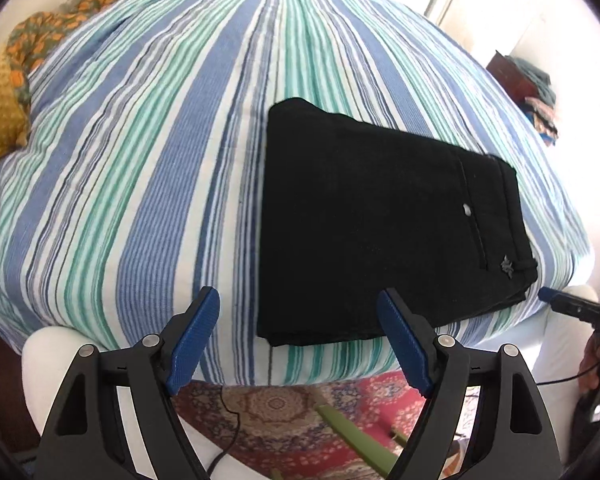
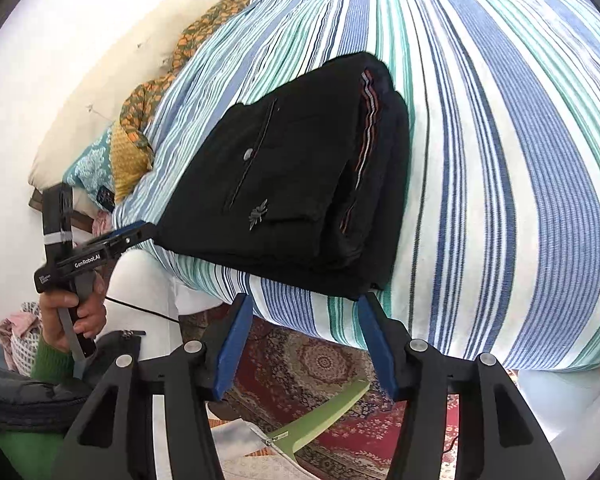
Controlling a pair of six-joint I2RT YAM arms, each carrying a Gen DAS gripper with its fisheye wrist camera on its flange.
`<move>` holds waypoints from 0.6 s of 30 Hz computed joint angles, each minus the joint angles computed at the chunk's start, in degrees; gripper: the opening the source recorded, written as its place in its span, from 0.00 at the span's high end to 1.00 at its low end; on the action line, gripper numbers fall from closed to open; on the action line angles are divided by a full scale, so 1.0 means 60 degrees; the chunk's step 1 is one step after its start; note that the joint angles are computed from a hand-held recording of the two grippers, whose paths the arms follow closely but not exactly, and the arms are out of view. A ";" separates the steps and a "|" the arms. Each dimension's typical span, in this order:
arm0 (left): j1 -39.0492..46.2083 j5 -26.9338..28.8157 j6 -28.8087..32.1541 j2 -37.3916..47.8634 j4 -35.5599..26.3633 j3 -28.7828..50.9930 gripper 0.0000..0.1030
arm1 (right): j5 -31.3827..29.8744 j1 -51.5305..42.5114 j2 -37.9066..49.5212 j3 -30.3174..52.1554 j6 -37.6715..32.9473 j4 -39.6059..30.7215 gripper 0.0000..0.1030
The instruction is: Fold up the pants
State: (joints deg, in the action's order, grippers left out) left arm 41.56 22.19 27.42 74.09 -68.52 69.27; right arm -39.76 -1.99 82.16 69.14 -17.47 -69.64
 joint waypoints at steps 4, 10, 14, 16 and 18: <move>0.0635 0.0315 -0.0060 0.1504 -0.0240 0.0807 0.20 | -0.1266 -0.1177 0.0692 0.0059 0.0221 0.0011 0.43; 0.0876 0.1177 -0.0038 0.3262 -0.0923 0.1086 0.19 | -0.2138 -0.1444 0.2203 0.0157 0.0546 0.0237 0.43; 0.1050 0.2009 -0.0043 0.3685 -0.0983 0.1067 0.16 | -0.2420 -0.1371 0.2649 0.0158 0.0652 0.0428 0.33; 0.1016 0.2254 -0.0078 0.3815 -0.0919 0.0975 0.14 | -0.2793 -0.1358 0.2871 0.0254 0.0568 0.0317 0.31; 0.0892 0.2415 -0.0117 0.4047 -0.0920 0.1077 0.13 | -0.3107 -0.1165 0.3125 0.0349 0.0485 0.0246 0.31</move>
State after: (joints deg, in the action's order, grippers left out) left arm 46.92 36.68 26.72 98.38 -74.04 75.73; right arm -58.40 -8.98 100.90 71.23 -14.56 -68.17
